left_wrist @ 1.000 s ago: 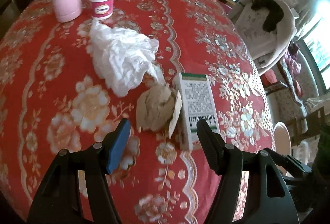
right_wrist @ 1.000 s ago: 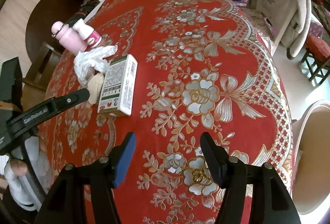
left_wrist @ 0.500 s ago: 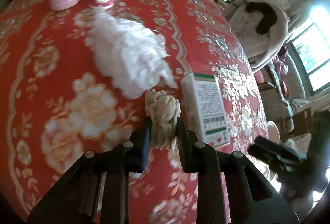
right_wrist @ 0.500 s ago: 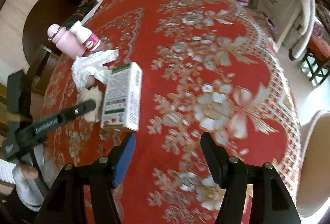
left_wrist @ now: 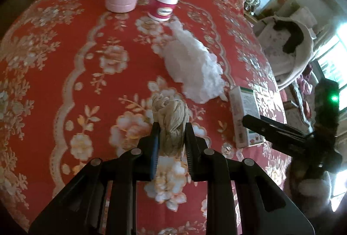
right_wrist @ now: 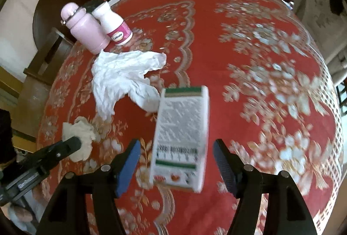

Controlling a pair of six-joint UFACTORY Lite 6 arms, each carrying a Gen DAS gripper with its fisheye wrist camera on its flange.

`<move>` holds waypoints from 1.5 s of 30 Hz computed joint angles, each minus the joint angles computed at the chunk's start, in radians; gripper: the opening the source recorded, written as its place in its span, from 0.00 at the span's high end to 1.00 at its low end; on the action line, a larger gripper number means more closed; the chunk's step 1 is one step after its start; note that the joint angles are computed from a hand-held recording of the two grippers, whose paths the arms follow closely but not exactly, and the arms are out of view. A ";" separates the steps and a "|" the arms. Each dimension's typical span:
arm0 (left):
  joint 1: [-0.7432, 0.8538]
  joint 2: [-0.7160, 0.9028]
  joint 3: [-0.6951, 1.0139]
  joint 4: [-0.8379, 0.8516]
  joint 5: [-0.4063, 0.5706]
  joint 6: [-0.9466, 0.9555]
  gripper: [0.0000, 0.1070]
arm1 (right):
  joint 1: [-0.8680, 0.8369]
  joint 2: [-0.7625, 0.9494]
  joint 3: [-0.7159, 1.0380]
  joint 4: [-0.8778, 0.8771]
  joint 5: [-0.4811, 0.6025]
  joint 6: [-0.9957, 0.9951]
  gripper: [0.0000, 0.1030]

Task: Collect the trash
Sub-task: 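Grasp the beige crumpled paper with the left tool while the right tool grasps the Watermelon Frost box, then carry the crumpled paper and Watermelon Frost box over the beige bucket with both tools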

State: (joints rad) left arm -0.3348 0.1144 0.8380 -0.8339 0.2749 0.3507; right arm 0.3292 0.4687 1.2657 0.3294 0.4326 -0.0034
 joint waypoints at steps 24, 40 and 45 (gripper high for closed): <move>-0.135 0.027 0.059 0.241 -0.014 -0.268 0.82 | -0.079 -0.197 -0.207 0.127 -0.041 -0.137 0.49; -0.340 0.026 0.103 0.707 -0.027 -0.817 0.82 | -0.114 -0.436 -0.433 0.127 -0.050 -0.148 0.49; -0.393 0.017 0.103 0.805 -0.023 -0.938 0.82 | -0.130 -0.516 -0.501 0.113 -0.038 -0.142 0.49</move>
